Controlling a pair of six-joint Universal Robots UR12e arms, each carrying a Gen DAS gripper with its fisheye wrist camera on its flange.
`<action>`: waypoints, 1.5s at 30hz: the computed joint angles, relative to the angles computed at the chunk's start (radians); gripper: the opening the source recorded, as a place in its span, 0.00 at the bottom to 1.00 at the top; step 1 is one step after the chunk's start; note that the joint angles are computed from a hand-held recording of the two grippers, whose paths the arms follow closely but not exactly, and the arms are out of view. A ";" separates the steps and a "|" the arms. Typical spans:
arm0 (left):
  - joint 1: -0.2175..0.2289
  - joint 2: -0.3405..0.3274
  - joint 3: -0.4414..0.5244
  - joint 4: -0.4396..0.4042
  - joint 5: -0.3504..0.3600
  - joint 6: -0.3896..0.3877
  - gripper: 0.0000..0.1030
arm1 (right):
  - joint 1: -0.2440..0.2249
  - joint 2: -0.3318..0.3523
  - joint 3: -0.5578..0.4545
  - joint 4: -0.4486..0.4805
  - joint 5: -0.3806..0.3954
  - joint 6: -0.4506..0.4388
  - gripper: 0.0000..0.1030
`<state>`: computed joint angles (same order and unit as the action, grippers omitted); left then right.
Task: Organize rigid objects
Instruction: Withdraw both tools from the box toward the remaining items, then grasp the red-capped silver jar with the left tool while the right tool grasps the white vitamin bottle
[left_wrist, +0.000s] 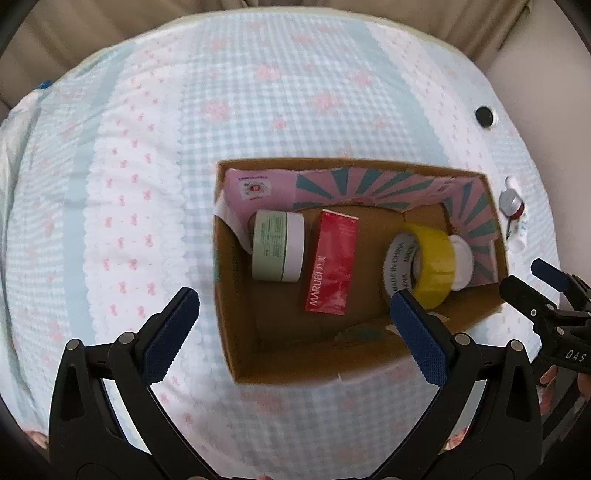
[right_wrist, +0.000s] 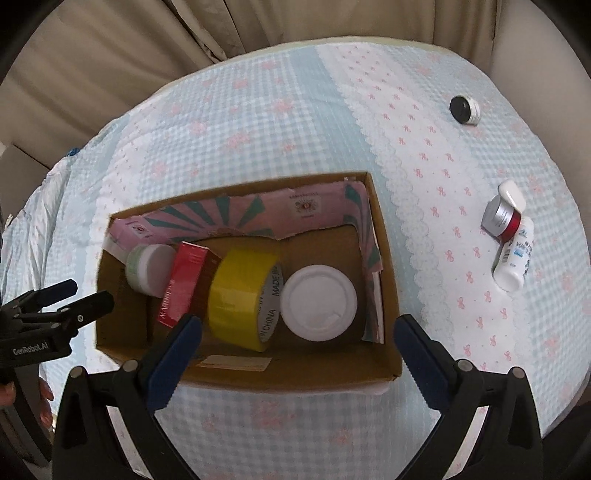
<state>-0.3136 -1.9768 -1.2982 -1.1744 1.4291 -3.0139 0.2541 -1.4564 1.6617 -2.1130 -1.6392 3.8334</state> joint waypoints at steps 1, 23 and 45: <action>0.001 0.007 -0.001 -0.001 -0.001 -0.006 1.00 | 0.003 -0.002 -0.009 0.010 -0.007 -0.008 1.00; -0.084 0.131 0.019 0.164 0.033 -0.022 1.00 | 0.013 -0.175 -0.097 0.276 -0.186 0.061 1.00; -0.345 -0.267 0.586 -0.217 -0.012 -0.075 1.00 | -0.379 -0.362 0.173 0.154 0.110 -0.170 1.00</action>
<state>-0.6582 -2.2441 -0.7118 -1.3909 1.4173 -3.0890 -0.1246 -1.8185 1.8343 -1.9592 -1.5287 3.6630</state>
